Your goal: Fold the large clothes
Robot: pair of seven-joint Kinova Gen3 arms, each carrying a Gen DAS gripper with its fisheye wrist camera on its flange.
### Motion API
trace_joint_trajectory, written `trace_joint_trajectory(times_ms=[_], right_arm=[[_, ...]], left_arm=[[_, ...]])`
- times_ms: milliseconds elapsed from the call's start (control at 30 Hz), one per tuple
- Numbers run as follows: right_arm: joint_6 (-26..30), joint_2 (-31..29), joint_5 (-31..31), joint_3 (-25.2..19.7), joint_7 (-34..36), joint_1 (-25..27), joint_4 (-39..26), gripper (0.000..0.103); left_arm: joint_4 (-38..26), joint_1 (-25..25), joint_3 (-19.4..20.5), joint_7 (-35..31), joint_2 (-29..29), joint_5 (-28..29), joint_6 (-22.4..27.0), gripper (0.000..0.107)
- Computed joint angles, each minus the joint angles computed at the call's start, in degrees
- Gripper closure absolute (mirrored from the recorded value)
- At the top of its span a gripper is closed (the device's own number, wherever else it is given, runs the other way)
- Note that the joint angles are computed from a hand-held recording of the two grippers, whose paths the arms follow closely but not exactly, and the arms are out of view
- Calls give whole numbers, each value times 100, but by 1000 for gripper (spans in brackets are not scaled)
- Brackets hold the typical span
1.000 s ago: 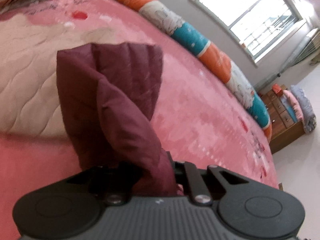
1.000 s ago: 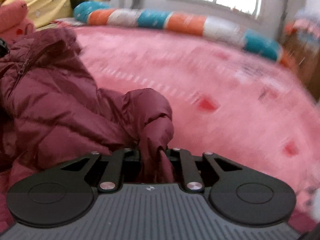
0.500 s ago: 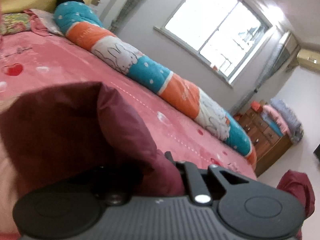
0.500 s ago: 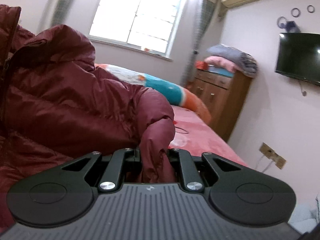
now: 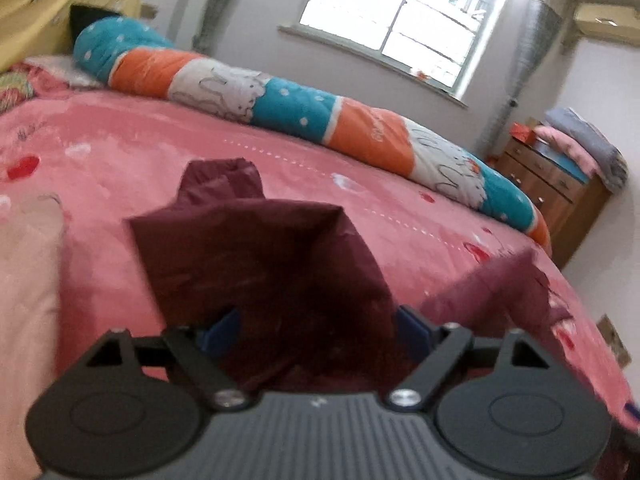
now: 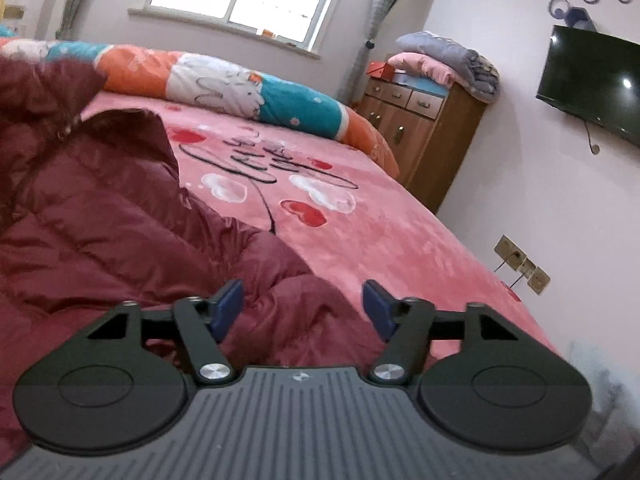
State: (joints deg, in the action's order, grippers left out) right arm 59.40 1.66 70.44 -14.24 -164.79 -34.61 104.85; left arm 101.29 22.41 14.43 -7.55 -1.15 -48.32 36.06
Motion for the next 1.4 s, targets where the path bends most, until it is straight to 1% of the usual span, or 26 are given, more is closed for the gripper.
trace_joint_trajectory(times_ms=[33,67,100,167,233,333,367,467,500,567,667,700,767,900,967,1000,1033,1100,1200,1333,1400], right_arm=[[50,-36,94,-12,-151,-36,15,1],[70,-138,185,-64,-356,-66,85,1],[17,-254,182,-115,-477,-85,110,1],[42,-484,177,-313,-783,-161,273,0],[20,-807,103,-501,-1004,-199,435,0],[169,-1192,-211,-988,-1236,-266,530,0],[178,-1315,-320,-1125,-1292,-271,562,0],[100,-1684,-838,-1431,-1317,-293,583,0],[91,-1764,-1016,-1513,-1299,-301,567,0],[275,-1889,-1360,-1820,-1254,-304,469,0],[450,-2094,-1784,-2229,-1090,-310,374,0],[598,-2134,-1948,-2409,-1077,-309,302,0],[696,-2260,-2335,-2556,-1010,-304,197,0],[931,-2406,-3019,-2949,-1024,-188,34,0],[942,-2403,-3379,-2992,-908,-164,-73,0],[866,-2409,-3503,-2942,-829,-178,-59,0],[883,-2426,-3622,-2998,-722,-180,-146,0],[848,-2411,-3697,-3158,-573,-87,-202,0],[815,-2406,-3763,-3381,-430,190,-278,0],[1016,-2209,-3832,-4119,-481,724,-504,0],[990,-2174,-3926,-4252,-390,897,-533,0]], left_arm=[[123,99,-114,-205,-182,172,-40,22],[254,195,-203,-438,-387,356,-55,22],[357,200,-187,-671,-564,505,-14,22],[588,-15,117,-1032,-952,745,168,22],[775,-56,267,-1256,-1234,883,314,22],[1118,-65,675,-1420,-1745,1012,678,21],[1232,-79,902,-1414,-1935,1057,889,21],[1435,-306,1539,-1197,-2369,1195,1302,21],[1509,-374,1686,-1112,-2543,1294,1349,20],[1656,-456,1957,-1033,-2906,1535,1472,16],[1694,-616,2331,-1172,-3226,1820,1743,14],[1711,-607,2338,-1261,-3291,1933,1755,14],[1782,-609,2383,-1375,-3449,2168,1757,14],[1894,-896,2621,-1466,-3625,2562,1769,14],[1970,-1016,2695,-1510,-3732,2774,1806,14],[2030,-1004,2645,-1547,-3784,2902,1761,14],[2057,-1037,2634,-1606,-3795,2995,1750,14],[2075,-1217,2728,-1705,-3840,3111,1765,14],[2227,-1410,2632,-1765,-3901,3380,1519,14],[2434,-1941,2705,-1757,-4082,3603,1162,14],[2568,-2135,2614,-1781,-4178,3716,881,14]])
